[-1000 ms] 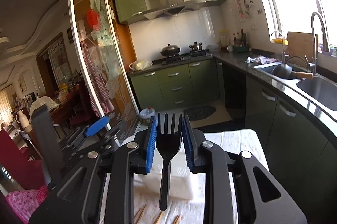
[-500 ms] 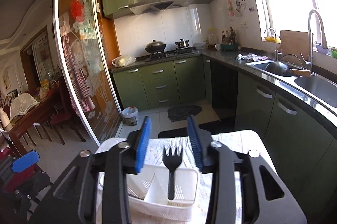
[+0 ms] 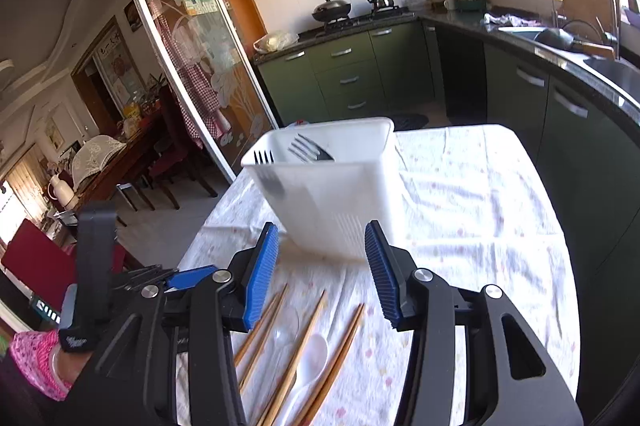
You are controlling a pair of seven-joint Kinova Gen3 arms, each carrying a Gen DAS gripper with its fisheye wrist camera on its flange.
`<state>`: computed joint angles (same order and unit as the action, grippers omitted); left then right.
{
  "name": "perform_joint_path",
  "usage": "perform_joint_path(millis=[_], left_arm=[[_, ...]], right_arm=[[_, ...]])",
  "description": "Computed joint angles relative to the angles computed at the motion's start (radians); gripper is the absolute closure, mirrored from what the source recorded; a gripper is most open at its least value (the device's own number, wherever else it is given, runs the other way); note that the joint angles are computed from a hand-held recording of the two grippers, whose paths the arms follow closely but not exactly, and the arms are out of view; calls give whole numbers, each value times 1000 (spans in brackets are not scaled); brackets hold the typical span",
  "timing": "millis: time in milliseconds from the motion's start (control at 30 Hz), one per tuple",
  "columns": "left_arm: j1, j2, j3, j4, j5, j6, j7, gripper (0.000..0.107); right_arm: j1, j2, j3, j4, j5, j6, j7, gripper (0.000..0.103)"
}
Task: Organize utensils
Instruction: 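Lower the left tool onto the clear plastic spoon and close on it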
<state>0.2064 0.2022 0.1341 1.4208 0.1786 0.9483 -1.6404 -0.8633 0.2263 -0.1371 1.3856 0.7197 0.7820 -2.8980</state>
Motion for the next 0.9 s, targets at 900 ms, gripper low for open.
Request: perform_joint_path(millis=[900], left_arm=[[-22,176,24,-152,127,212,-22,70]], right_arm=[[75,-53,-36,182,-145,-174,18,55]])
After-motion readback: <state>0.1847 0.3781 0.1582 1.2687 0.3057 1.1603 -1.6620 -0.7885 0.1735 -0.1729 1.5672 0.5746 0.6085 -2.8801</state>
